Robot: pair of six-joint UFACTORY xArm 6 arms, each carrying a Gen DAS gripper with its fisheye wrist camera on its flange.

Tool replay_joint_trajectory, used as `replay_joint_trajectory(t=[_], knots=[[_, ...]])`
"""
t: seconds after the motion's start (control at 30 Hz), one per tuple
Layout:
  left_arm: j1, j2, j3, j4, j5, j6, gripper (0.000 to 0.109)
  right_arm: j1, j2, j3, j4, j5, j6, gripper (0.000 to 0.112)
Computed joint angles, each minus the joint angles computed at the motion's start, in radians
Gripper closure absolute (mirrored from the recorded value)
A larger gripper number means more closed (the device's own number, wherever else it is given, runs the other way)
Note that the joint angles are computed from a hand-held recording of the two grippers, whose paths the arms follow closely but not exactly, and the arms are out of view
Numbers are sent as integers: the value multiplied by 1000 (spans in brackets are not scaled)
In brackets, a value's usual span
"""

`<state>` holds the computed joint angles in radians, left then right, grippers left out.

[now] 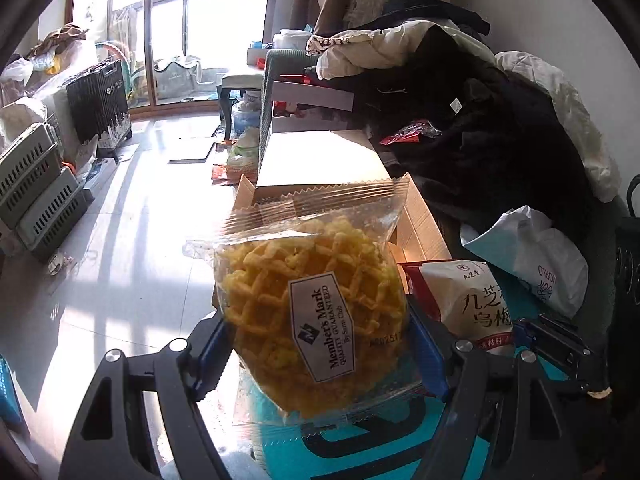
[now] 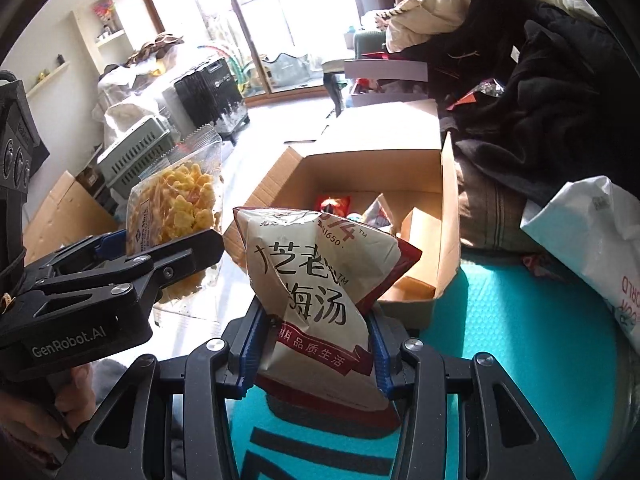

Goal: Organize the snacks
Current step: 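Carry the waffle packet with the left tool while the right tool carries the white bag to the box, then open both tools to drop the waffle packet and white bag into the box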

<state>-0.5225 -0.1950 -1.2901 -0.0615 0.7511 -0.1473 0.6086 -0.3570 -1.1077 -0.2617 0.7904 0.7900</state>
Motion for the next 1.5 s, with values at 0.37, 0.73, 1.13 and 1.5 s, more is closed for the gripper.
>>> replay_joint_trajectory(t=[0.37, 0.73, 1.13, 1.5], knots=[[20, 274, -256, -1, -65, 50, 31, -128, 172, -136, 0, -72, -107, 68], [16, 481, -415, 75, -61, 14, 31, -196, 323, -230, -6, -56, -159, 68], [15, 581, -503, 95, 108, -26, 31, -194, 389, -250, -50, 49, -165, 65], [30, 645, -586, 69, 213, -30, 31, -172, 409, -280, -99, 121, -157, 45]])
